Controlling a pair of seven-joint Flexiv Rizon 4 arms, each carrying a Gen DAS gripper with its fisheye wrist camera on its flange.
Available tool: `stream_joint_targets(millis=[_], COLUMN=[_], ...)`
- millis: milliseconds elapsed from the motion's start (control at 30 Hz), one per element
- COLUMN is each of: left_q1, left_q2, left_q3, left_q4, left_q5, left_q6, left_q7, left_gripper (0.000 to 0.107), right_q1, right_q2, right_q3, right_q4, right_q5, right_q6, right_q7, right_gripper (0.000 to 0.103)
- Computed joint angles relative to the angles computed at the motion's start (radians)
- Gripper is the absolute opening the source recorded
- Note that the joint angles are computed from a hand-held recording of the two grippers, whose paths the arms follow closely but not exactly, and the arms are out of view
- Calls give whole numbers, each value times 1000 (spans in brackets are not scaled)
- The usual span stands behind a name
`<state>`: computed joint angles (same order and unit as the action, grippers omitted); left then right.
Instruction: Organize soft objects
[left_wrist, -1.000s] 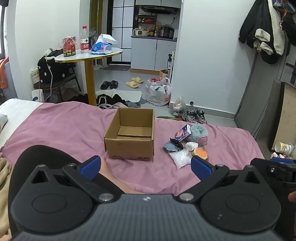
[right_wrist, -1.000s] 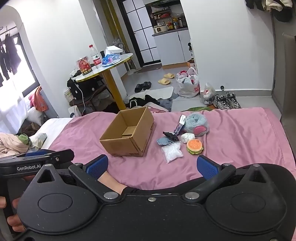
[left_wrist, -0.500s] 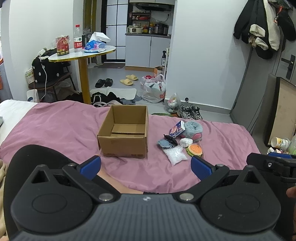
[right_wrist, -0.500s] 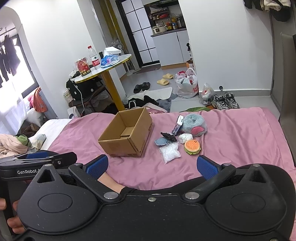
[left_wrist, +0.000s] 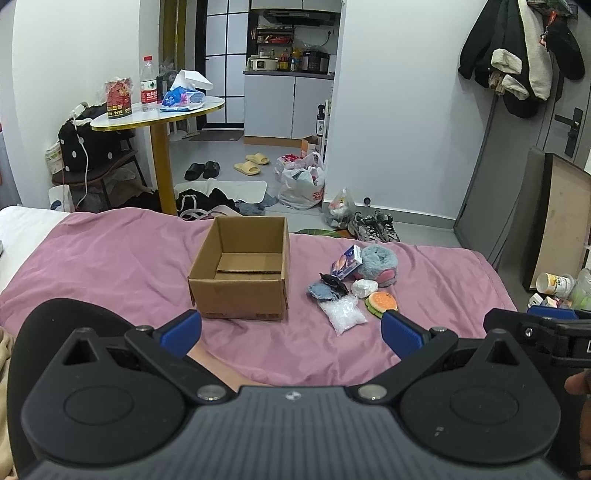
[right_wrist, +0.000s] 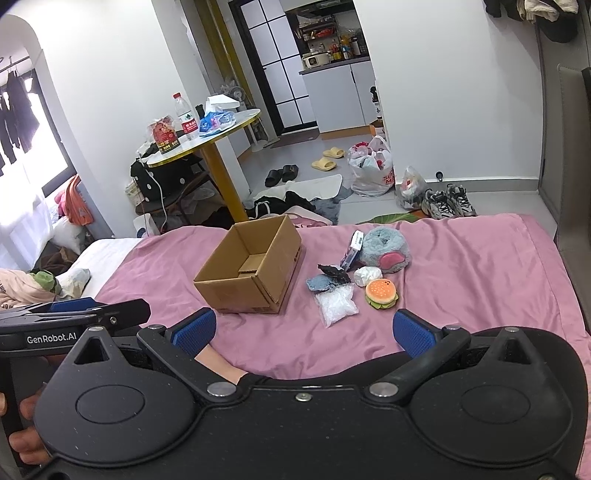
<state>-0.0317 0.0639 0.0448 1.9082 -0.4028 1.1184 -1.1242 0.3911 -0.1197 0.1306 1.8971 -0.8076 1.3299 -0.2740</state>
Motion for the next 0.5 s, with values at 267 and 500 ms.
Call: stream_joint_targets(millis=[267,500], left_q1=[-1,-1], left_q2=[-1,0], left_q3=[-2,0], left_q4=[-1,4], left_q5=[8,8], left_q6=[1,-2], left_q7=[-9,-12], left_gripper=[103,103], right_q1=[1,4], right_q2=[-2,-5], right_q3=[2,3], right_q4=[-2,-8], right_q5=[-2,3], right_q6=[-19,-27], right_q7=[-4,-15], right_gripper=[103,103])
